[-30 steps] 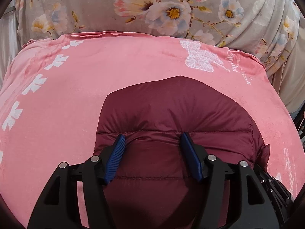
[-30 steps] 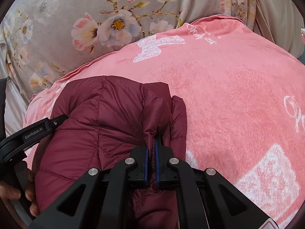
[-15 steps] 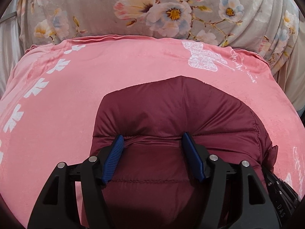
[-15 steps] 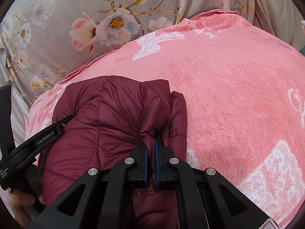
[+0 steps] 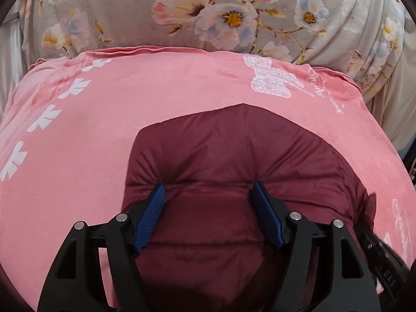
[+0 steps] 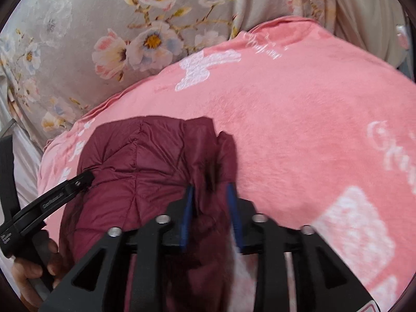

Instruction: Fold large clothes

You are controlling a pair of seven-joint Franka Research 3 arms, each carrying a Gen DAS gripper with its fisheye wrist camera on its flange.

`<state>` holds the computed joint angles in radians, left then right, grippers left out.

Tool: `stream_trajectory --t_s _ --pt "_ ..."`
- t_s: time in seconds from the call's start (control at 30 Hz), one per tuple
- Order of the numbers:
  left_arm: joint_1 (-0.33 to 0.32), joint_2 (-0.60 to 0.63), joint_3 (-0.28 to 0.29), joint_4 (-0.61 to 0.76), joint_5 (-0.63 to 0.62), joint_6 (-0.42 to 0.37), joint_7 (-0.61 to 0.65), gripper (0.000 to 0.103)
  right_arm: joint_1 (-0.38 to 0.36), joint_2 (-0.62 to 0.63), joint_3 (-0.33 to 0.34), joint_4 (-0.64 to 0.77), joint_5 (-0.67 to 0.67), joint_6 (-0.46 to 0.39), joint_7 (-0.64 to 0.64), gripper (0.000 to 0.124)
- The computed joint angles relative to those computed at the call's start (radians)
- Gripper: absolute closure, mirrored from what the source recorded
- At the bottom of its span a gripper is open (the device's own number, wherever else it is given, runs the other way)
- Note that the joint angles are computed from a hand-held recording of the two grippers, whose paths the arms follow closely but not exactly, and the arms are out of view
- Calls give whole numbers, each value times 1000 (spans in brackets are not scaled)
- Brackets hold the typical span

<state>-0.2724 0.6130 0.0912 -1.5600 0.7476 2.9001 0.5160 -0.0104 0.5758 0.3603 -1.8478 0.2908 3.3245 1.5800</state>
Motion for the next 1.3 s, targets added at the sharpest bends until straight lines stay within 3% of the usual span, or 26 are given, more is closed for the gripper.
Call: stream_trajectory --t_s 0.07,0.13,0.23,0.27,0.33,0.37,0.47,0.57,0.73,0.83,1.07,1.3 --pt "-3 -79 5 -91 19 10 -5 30 -81 -39 76 -69 -19 19 -3 88" --pt "27 -145 -20 -178 16 51 -3 25 -183 -76 170 -147 -51 32 10 79" --pt "178 -219 -180 -298 -163 95 174 21 -377 -73 352 -225 -124 33 65 71" --pt "251 -232 -258 -332 -261 105 261 20 -419 -62 392 -234 -145 27 82 71" --pt "348 -240 -363 -368 -402 116 369 20 -503 -33 475 -258 -175 21 120 69" --pt "386 -238 -401 -379 -456 126 408 20 -521 -20 494 -259 -186 20 133 69" --pt "410 -235 -418 -394 -538 124 451 20 -603 47 578 -267 -226 21 171 69" --pt "537 -200 -560 -393 -686 118 591 20 -607 74 585 -255 -247 12 193 68" --pt "633 -142 -680 -372 -825 114 734 16 -595 109 587 -232 -253 -17 190 67" --pt "628 -115 -685 -347 -861 103 786 10 -611 150 613 -216 -244 -38 166 66" --pt "622 -71 -696 -301 -961 76 888 7 -584 175 609 -178 -202 -51 110 64" --pt "546 -77 -626 -286 -1006 83 907 5 -506 175 559 -119 -133 -60 58 62"
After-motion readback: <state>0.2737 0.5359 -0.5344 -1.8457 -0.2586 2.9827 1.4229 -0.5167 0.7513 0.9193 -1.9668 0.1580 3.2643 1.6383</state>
